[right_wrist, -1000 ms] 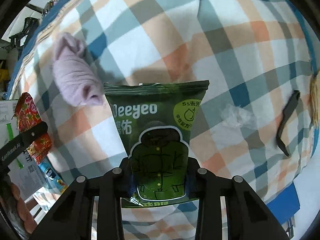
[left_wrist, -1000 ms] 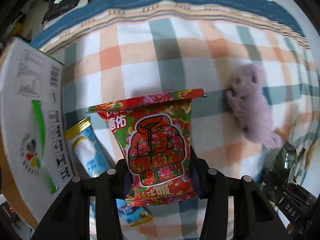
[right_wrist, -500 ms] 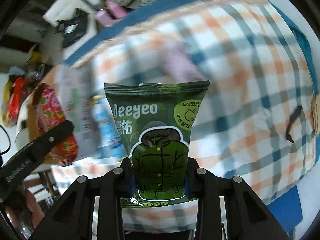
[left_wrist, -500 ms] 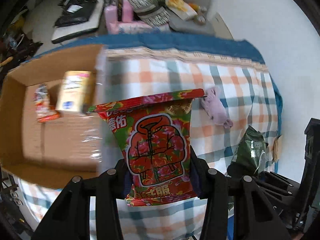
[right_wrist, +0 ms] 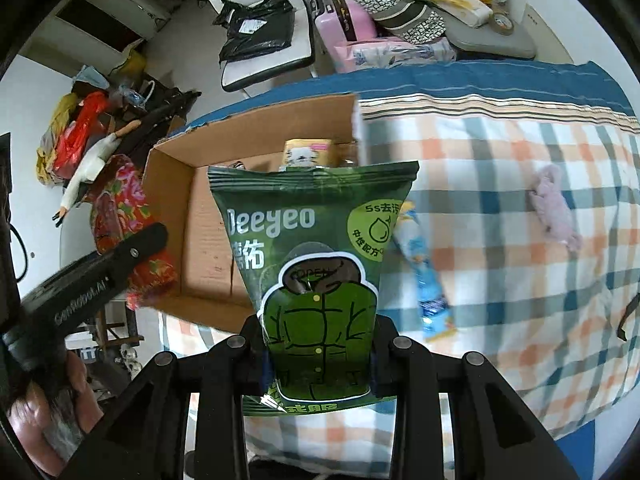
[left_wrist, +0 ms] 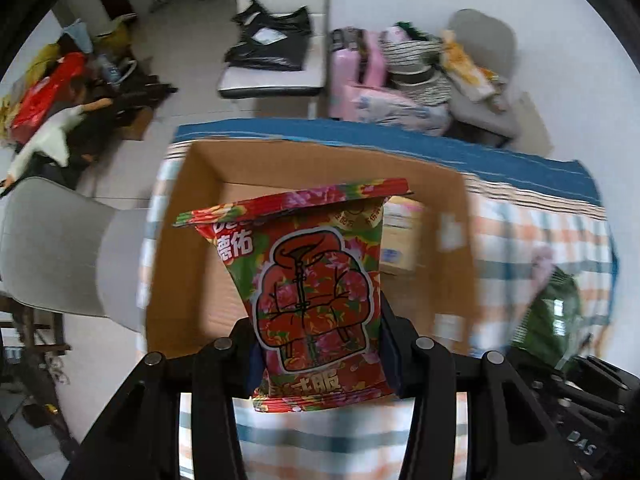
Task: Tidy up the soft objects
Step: 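Carry both bags into the box and release them beside the tissue pack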
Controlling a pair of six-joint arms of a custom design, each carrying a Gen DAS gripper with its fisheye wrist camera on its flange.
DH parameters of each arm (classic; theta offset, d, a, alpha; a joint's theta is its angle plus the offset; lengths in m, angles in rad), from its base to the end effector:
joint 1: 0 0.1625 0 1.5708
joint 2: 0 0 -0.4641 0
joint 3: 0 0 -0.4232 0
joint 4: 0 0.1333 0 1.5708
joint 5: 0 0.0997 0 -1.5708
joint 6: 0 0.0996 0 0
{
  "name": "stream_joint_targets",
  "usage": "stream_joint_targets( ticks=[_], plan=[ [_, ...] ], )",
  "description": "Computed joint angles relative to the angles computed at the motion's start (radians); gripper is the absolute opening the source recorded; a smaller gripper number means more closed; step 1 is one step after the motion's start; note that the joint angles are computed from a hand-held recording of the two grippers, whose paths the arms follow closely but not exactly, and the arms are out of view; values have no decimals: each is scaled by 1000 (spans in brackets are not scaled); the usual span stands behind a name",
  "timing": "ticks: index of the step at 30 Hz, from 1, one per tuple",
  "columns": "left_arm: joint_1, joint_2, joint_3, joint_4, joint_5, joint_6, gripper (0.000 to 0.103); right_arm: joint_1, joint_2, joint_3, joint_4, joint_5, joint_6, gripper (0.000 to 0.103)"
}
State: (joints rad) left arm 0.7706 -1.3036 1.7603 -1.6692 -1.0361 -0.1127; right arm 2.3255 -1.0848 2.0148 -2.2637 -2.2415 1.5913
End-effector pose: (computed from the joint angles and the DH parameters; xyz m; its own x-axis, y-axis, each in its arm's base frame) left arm -0.2777 -0.5261 0.3083 -0.5437 0.6638 -0.5136 0.6147 0.7316 0.2948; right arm 0.4277 -0.3506 0.1344 -0.6561 0.7211 0.2224 0.4842 0.6284 -0.6088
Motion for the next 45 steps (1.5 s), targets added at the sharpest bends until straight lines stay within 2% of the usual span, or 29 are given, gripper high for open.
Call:
stream_joint_targets(
  ticks=[5,10,14,24,27,32,35,37,38,40,43,45],
  plan=[
    [86,97,-62,-15,78,61,43,-72,60,-5,-57,31,-22,35],
    [141,202,-112,-12,103,87,43,-147,119,1,-112,77,-51,35],
    [164,265,-142,-16,121,102,43,-201,152,23,-177,110,-83,35],
    [189,353,-197,2,141,127,45,-253,189,13,-201,147,-126,36],
    [194,377,-225,51,150,100,45,-263,194,10,-214,157,-138,37],
    [198,383,-242,40,146,101,46,-264,197,4,-210,160,-146,63],
    [197,372,-244,32,140,114,56,-258,193,-4,-194,152,-144,76],
    [196,358,-240,23,131,126,68,-249,193,-16,-169,144,-136,80],
    [196,350,-238,16,127,130,71,-243,191,-25,-147,139,-127,87],
    [194,329,-234,13,115,137,89,-235,186,-30,-133,130,-123,96],
    [189,281,-205,-15,109,165,98,-219,182,-45,-95,109,-108,97],
    [183,237,-172,-36,110,187,98,-207,181,-61,-50,97,-94,100]
  ],
)
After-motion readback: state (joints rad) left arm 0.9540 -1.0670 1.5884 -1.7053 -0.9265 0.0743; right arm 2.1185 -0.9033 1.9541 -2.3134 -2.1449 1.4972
